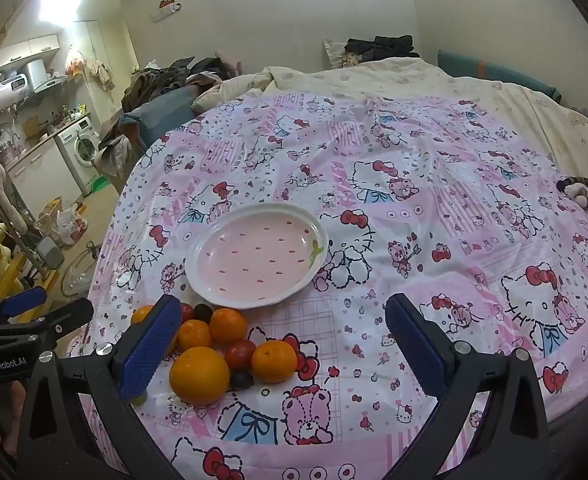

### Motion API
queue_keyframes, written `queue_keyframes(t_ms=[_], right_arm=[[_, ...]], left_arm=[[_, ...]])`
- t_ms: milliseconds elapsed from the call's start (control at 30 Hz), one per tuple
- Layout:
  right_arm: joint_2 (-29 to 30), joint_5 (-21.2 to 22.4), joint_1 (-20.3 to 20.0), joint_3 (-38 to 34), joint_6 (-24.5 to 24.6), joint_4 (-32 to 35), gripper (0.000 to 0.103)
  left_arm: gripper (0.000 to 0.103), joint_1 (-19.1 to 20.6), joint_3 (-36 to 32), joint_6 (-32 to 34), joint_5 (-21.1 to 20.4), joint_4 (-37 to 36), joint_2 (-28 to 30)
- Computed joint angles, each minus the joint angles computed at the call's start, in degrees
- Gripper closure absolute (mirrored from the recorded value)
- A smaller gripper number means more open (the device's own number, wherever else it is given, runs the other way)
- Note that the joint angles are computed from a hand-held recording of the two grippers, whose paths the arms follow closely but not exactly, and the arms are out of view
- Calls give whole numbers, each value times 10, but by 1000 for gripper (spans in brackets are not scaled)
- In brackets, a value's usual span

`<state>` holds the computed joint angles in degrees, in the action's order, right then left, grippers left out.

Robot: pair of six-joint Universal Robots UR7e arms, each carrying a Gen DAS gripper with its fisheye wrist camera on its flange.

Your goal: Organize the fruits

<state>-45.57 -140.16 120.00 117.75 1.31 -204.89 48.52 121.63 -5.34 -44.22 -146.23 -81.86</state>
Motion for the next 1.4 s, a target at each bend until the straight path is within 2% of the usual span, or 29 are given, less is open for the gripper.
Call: queue_keyframes(t_ms=[1400], right_arm=[[-1, 2, 0, -1, 4, 7, 0]], left_arm=[[1, 10, -4, -2, -2, -1, 2]])
